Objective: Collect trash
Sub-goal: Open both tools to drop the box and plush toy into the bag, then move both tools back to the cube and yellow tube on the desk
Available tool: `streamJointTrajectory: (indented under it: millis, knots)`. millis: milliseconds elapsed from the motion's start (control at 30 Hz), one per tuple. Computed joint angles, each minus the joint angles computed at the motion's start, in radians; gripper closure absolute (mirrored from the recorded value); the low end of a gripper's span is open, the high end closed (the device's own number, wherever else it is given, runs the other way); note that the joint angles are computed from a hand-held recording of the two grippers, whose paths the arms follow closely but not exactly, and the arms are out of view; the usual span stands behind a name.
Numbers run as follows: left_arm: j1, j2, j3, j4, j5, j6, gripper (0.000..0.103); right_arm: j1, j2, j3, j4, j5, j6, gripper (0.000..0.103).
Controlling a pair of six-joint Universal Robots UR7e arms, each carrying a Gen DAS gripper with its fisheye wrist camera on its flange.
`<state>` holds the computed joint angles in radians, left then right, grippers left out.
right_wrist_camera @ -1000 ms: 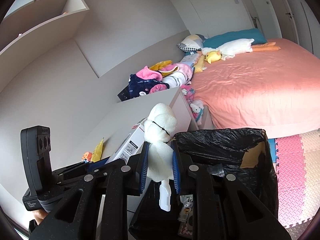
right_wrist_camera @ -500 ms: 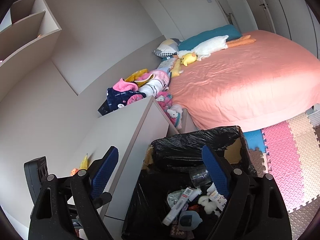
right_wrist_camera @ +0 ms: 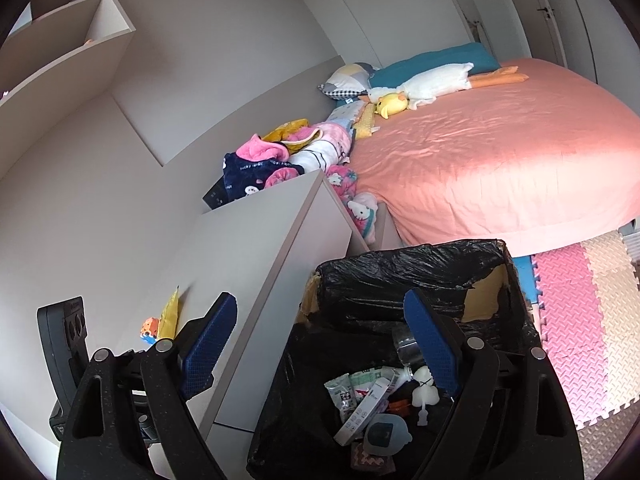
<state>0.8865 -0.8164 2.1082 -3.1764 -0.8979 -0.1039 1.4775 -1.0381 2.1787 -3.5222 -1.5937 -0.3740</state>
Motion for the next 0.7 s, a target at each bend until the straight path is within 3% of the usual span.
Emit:
streamJointTrajectory:
  millis: [700]
  knots:
    - [0.086, -0.149, 0.093, -0.053, 0.077, -0.018, 0.006, 0.108, 0.173, -0.108, 0.047, -0.053, -0.022, 0.017]
